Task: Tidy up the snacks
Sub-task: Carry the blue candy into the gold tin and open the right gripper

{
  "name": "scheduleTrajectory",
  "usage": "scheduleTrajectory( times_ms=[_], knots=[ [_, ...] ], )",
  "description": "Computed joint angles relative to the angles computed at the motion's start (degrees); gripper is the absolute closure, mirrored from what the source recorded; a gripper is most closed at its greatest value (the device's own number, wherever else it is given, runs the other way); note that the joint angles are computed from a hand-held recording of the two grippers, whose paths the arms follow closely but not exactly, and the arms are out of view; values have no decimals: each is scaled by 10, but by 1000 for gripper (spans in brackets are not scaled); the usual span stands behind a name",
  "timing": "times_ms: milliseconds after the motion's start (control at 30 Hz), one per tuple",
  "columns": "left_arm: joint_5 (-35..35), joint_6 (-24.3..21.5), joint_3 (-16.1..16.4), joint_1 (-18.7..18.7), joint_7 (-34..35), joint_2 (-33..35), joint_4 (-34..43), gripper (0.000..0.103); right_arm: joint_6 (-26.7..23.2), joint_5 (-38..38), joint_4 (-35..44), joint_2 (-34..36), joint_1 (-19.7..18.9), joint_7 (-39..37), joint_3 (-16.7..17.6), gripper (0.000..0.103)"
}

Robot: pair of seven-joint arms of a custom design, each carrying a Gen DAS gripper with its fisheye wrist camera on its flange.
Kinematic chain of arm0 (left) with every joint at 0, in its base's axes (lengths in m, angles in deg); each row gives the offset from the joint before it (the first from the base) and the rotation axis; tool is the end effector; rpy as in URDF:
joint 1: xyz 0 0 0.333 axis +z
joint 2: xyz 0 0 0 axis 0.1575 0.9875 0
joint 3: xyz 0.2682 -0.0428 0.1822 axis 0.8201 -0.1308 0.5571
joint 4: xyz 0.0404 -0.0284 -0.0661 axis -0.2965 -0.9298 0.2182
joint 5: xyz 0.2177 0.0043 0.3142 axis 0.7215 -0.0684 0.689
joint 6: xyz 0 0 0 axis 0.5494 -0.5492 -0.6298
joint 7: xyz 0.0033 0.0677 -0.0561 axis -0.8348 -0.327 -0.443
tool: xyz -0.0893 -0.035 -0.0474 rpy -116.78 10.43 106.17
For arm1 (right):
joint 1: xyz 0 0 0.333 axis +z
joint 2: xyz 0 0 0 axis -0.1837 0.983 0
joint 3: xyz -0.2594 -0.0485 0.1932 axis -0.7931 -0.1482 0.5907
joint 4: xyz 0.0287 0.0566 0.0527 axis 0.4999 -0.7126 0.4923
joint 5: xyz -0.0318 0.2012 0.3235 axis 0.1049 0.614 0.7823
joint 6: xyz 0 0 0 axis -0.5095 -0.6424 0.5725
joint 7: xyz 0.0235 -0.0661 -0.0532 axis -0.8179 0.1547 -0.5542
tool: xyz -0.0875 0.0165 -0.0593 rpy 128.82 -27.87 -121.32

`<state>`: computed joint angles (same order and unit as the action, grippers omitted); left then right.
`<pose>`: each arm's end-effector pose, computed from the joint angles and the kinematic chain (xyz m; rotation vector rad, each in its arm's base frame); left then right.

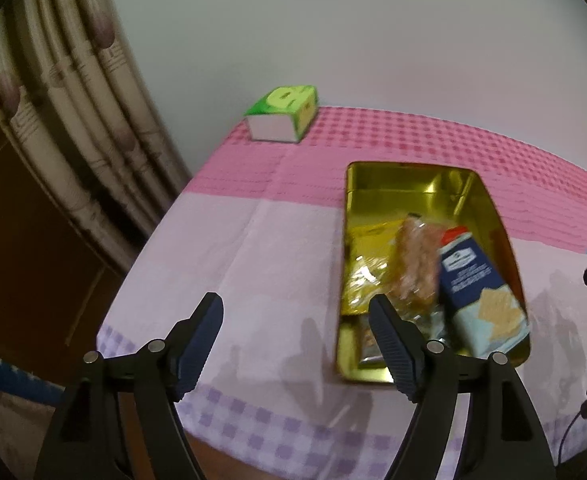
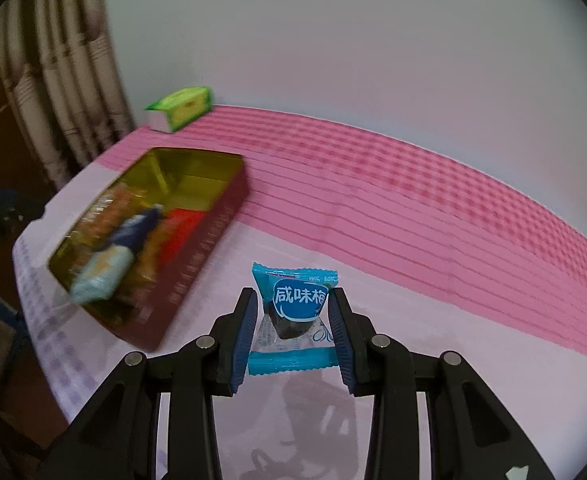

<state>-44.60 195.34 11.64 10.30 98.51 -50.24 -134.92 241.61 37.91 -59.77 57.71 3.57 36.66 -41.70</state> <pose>0.5784 -0.0575 0.4287 -1.6687 1.8943 -0.4970 0.5370 0.1282 0.4067 -1.8794 1.7108 -0.5952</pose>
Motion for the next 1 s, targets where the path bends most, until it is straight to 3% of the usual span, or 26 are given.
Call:
scheduleTrajectory(
  times_ms=[100, 400, 700, 1000],
  knots=[
    [-5, 1, 1, 6, 6, -7, -13, 27, -5, 47, 24, 16, 4, -48, 25, 69],
    [-49, -1, -2, 21, 60, -21, -42, 26, -30, 143, 106, 69, 59, -136, 44, 69],
    [-144, 6, -10, 32, 139, -23, -55, 26, -69, 153, 193, 133, 121, -146, 12, 69],
    [-127, 0, -3, 29, 128, -13, -45, 26, -97, 146, 249, 177, 143, -133, -7, 69]
  ],
)
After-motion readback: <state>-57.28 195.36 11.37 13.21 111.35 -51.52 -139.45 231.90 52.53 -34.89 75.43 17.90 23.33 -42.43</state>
